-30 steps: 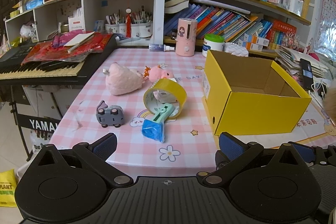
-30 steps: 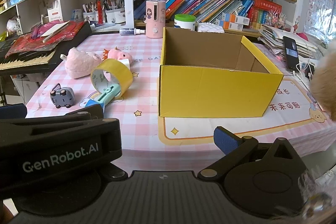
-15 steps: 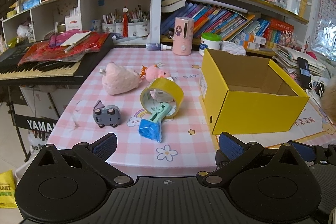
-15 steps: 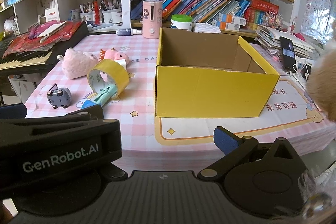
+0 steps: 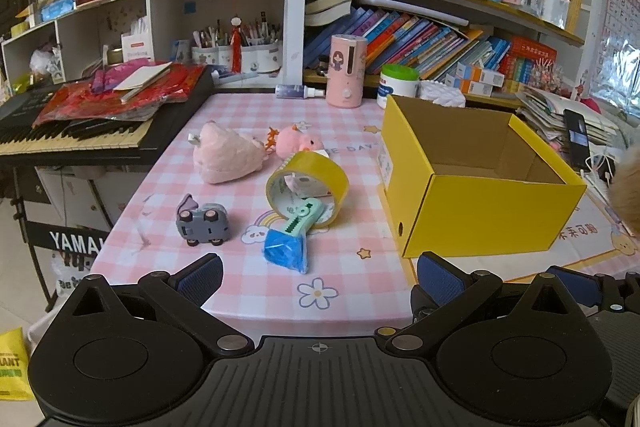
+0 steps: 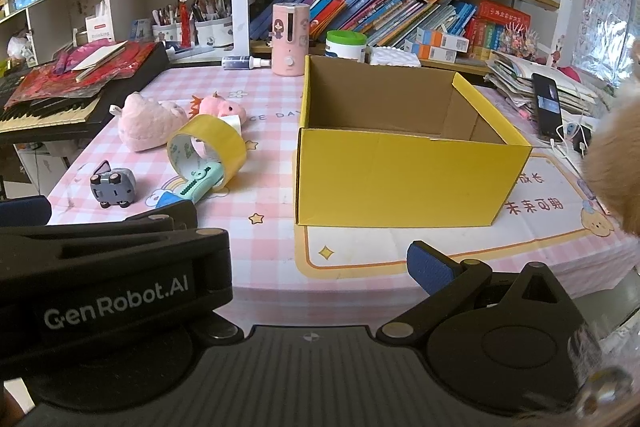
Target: Organize objects
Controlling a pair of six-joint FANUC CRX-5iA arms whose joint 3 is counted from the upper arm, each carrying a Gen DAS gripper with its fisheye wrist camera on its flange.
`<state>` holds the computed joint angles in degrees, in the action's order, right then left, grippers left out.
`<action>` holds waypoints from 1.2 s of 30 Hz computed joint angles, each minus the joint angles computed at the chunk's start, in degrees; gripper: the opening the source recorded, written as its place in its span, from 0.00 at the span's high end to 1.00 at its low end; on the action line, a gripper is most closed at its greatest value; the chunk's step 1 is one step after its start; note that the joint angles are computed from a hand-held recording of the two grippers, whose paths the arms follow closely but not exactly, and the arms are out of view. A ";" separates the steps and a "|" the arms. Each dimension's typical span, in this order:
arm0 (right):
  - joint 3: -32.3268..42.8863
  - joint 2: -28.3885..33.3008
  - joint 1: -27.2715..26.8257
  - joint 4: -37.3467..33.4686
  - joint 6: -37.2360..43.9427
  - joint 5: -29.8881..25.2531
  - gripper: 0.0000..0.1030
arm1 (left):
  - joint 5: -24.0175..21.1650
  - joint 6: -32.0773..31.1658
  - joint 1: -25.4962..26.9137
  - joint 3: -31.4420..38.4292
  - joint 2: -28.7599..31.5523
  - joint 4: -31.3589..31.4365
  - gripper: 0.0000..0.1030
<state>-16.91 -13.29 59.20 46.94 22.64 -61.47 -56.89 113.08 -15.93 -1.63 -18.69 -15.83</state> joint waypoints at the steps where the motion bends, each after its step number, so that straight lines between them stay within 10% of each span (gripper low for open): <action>1: -0.05 -0.03 0.02 0.10 -0.09 -0.05 0.00 | 0.02 -0.02 -0.06 0.04 0.04 -0.03 0.00; 36: -0.40 -0.36 0.05 0.61 -0.55 -0.25 0.00 | 0.30 0.14 -0.45 0.05 0.04 -0.40 0.00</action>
